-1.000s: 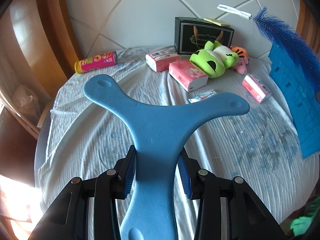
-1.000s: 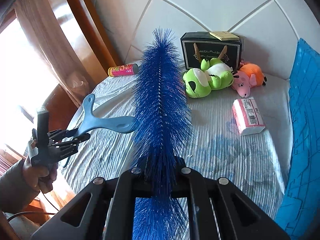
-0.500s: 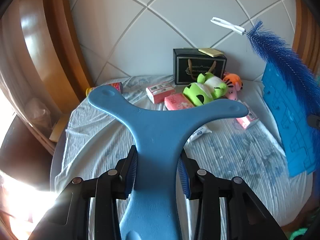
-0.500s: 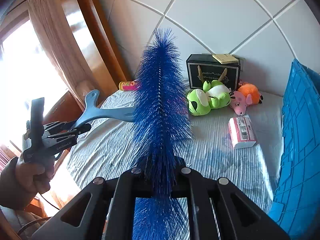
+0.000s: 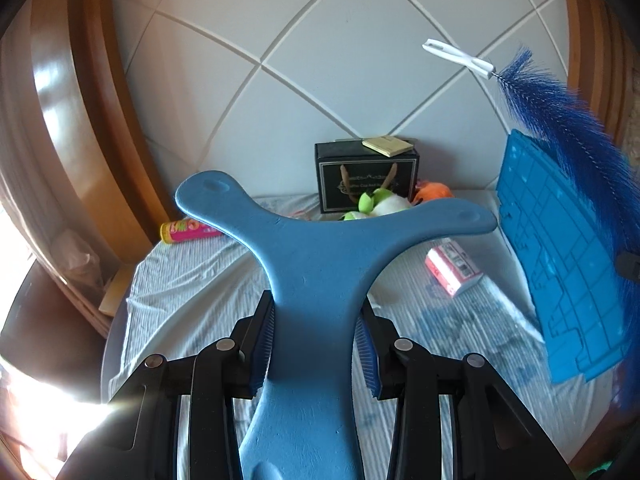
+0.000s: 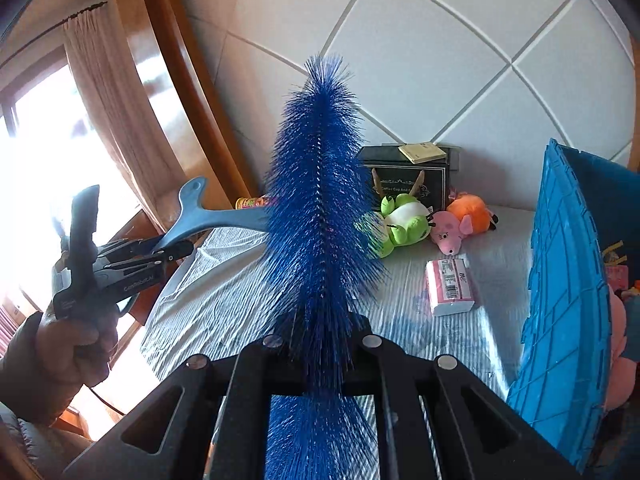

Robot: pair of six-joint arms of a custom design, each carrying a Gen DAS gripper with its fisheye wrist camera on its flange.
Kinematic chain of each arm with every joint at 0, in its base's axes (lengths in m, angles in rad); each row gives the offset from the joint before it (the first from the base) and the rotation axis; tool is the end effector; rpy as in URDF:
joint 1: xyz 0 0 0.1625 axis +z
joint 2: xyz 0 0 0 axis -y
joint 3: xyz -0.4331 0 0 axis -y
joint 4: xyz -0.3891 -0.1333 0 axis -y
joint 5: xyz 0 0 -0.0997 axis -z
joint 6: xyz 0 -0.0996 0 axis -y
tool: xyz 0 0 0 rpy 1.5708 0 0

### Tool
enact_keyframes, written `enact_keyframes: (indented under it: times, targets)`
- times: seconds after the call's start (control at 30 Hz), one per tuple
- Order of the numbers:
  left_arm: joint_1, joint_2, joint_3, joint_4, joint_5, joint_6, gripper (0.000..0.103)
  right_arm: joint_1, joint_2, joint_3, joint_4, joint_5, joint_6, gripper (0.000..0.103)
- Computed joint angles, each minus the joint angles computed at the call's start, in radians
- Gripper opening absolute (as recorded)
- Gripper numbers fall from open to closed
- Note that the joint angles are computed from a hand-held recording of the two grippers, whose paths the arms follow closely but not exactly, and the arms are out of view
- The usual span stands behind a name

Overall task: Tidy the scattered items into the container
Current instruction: 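Carry the three-armed toy and bristle brush with both tools over the crate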

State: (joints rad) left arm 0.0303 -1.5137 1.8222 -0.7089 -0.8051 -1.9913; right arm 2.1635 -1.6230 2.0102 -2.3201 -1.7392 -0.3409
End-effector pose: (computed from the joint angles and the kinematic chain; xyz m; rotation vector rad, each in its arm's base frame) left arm -0.3619 -0.2134 0.3570 0.0702 1.9845 -1.0045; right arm 0.3569 -0.3211 0.3916 1.2946 -2.6709 0.5704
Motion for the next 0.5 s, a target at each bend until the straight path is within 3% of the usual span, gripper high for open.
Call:
enact_keyframes:
  times: [0.27,0.5]
  targets:
    - [0.053,0.162,-0.109,-0.116,0.124,0.101,0.036,-0.095,-0.091,-0.051,0.059,0.011,-0.057,0.009]
    - [0.091,0.311,-0.2,-0.293,0.214,0.257,0.036,-0.181,-0.158,-0.106,0.11,0.01,-0.107,0.009]
